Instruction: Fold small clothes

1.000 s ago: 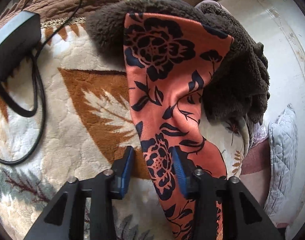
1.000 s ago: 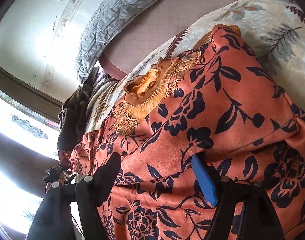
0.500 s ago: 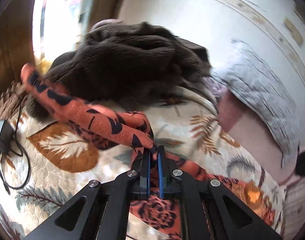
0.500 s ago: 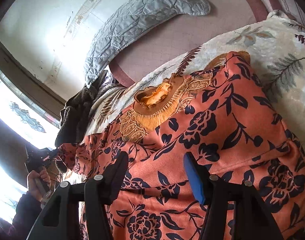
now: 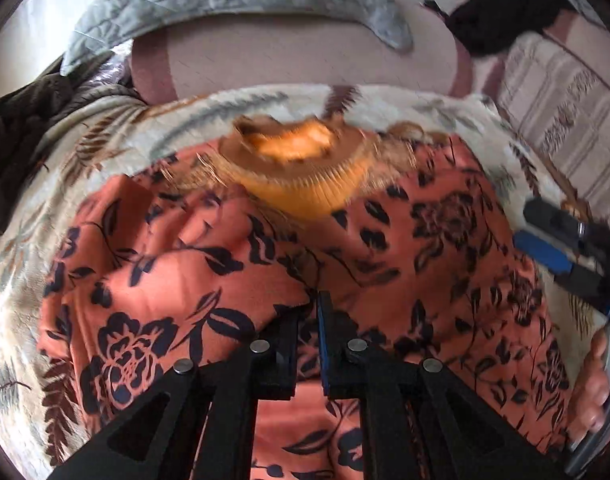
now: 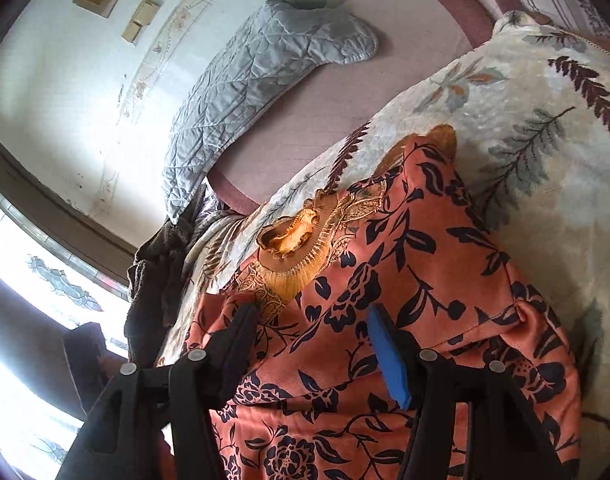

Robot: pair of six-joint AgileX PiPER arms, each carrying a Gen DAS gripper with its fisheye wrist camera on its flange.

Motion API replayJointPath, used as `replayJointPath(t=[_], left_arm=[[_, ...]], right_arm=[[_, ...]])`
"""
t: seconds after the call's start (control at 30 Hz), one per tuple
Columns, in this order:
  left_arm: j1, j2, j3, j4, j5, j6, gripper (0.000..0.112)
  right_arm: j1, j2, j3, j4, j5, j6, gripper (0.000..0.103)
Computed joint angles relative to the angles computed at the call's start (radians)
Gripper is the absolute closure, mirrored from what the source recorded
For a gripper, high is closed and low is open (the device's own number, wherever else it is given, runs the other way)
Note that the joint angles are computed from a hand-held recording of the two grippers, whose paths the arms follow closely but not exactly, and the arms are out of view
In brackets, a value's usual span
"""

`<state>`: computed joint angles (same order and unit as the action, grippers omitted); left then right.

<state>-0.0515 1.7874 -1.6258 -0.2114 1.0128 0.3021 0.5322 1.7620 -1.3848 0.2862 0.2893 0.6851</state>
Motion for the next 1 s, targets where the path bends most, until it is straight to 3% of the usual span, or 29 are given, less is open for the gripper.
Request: replayJointPath(t=[0.07, 0.13, 0.17, 0.2, 0.27, 0.33, 0.47, 0.53, 0.6, 0.67, 0.73, 0.8, 0.93, 1.0], left_arm=[[0.038, -0.08, 0.121, -0.069, -0.052, 0.1, 0.102], [0.139, -0.16, 0.201, -0.235, -0.078, 0.263, 0.099], [0.203, -0.193, 0.223, -0.335, -0.078, 0.353, 0.09], [0.272, -0.226, 0.249, -0.435, -0.087, 0.441, 0.068], [0.366, -0.27, 0.297, -0.574, -0.187, 0.539, 0.038], [0.421, -0.244, 0.266, -0.573, -0.24, 0.52, 0.036], [0.485, -0.084, 0.144, -0.438, -0.275, 0.255, 0.037], [0.489, 0.016, 0.03, -0.31, -0.221, 0.064, 0.04], [0.505, 0.062, -0.039, -0.29, -0.177, -0.027, 0.042], [0.504, 0.07, -0.064, -0.238, -0.173, -0.074, 0.042], [0.5, 0.059, -0.054, -0.195, -0.197, -0.091, 0.042], [0.524, 0.07, -0.062, -0.222, -0.182, -0.082, 0.042], [0.55, 0.085, -0.082, -0.27, -0.149, -0.06, 0.042], [0.533, 0.086, -0.083, -0.24, -0.161, -0.068, 0.042]], right_arm=[[-0.003, 0.003, -0.003, 0.007, 0.01, -0.003, 0.041], [-0.001, 0.014, -0.019, 0.019, 0.026, -0.023, 0.041], [0.005, 0.023, -0.033, 0.005, 0.038, -0.018, 0.041], [0.016, 0.034, -0.052, -0.034, 0.056, 0.006, 0.041], [0.051, 0.061, -0.104, -0.161, 0.107, 0.082, 0.041], [0.093, 0.095, -0.169, -0.249, 0.168, 0.1, 0.041], [0.187, 0.15, -0.286, -0.338, 0.259, 0.015, 0.041], [0.21, 0.191, -0.357, -0.22, 0.29, -0.144, 0.041], [0.223, 0.264, -0.457, -0.02, 0.328, -0.287, 0.041], [0.227, 0.349, -0.571, 0.18, 0.359, -0.36, 0.041], [0.226, 0.411, -0.62, 0.373, 0.314, -0.408, 0.037], [0.234, 0.499, -0.732, 0.438, 0.315, -0.358, 0.036], [0.249, 0.685, -1.0, 0.312, 0.355, -0.024, 0.035], [0.246, 0.751, -1.096, 0.325, 0.374, 0.039, 0.046]])
